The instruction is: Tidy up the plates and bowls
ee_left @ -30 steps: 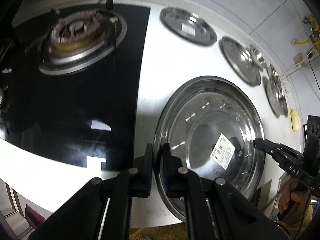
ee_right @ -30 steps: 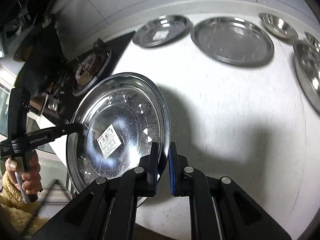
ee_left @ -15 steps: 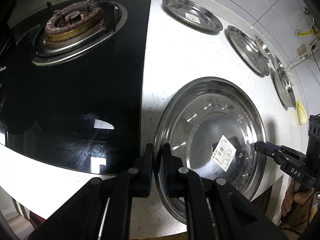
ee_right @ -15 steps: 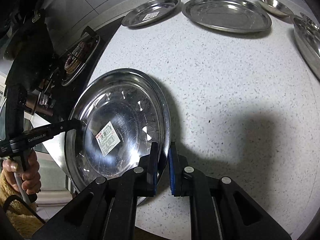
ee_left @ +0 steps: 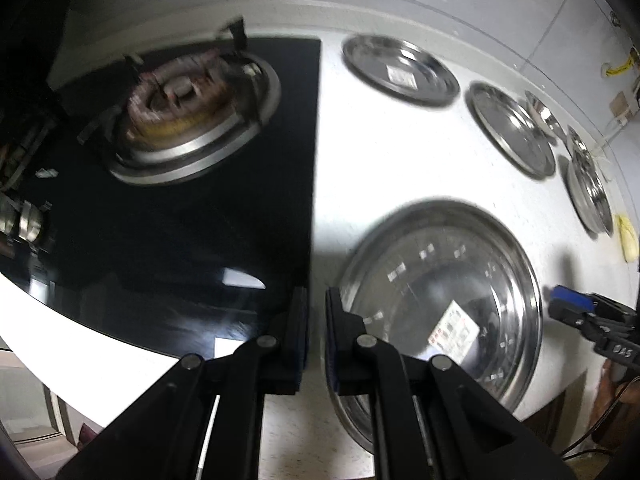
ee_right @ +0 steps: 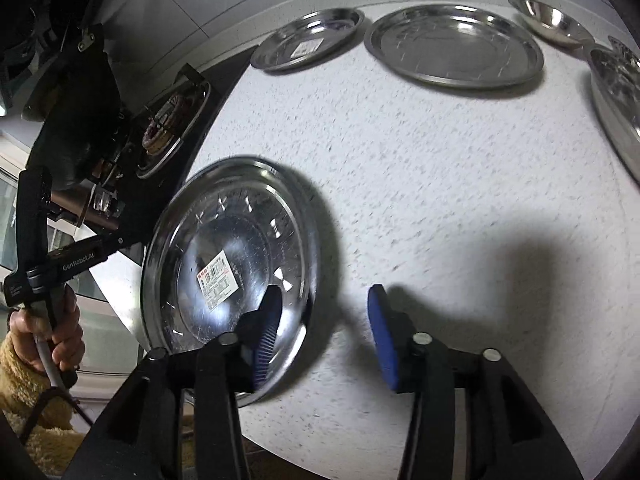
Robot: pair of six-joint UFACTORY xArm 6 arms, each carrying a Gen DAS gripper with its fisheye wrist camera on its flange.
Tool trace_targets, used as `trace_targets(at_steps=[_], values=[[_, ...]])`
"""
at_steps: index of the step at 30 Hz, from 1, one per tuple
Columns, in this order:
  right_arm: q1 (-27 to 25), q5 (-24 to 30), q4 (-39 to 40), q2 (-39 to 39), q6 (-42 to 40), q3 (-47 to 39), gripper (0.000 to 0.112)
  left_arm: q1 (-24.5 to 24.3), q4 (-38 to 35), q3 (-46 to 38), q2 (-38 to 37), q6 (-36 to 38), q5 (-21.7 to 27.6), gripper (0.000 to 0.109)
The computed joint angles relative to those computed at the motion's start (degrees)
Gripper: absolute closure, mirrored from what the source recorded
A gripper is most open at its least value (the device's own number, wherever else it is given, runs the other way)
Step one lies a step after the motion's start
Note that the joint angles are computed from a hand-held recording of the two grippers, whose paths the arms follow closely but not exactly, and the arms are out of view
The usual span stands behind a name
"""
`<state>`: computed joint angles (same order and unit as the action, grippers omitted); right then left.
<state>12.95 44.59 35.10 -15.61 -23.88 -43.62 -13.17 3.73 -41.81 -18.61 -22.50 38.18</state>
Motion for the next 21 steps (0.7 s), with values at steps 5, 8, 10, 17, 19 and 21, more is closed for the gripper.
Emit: trace_targets(at_steps=[5, 8, 10, 17, 19, 21], values=[[-4.7, 0.0, -0.8, 3.0, -3.6, -5.7, 0.05, -0.1, -1.8, -6.2, 3.0, -1.1, 2.9, 0.099], [-7.4, 0.6, -1.5, 8.7, -5.9, -13.5, 0.034, -1.0, -12.8, -12.8, 8.7, 4.0, 4.0, 0.099], [-8.7, 2.4, -1.0, 12.9, -7.4, -19.3, 0.03, -2.8, -13.9, -17.7, 12.8, 4.9, 3.8, 0.098], [-12.1, 11.3, -4.0, 32.1, -4.0, -43.5, 0.018, -7.1, -16.0, -43.3, 34.6, 6.6, 7.8, 0.052], [-12.5, 13.1, -6.1, 36.0, -1.2, -48.5, 0.018, -7.4, -13.8, -51.3, 40.9, 3.5, 10.7, 0.051], [-13.1, 15.7, -7.0, 40.3, -0.2, -54.2, 0.018, -7.3, -15.8, -57.6, 45.8, 3.3, 13.1, 0.051]])
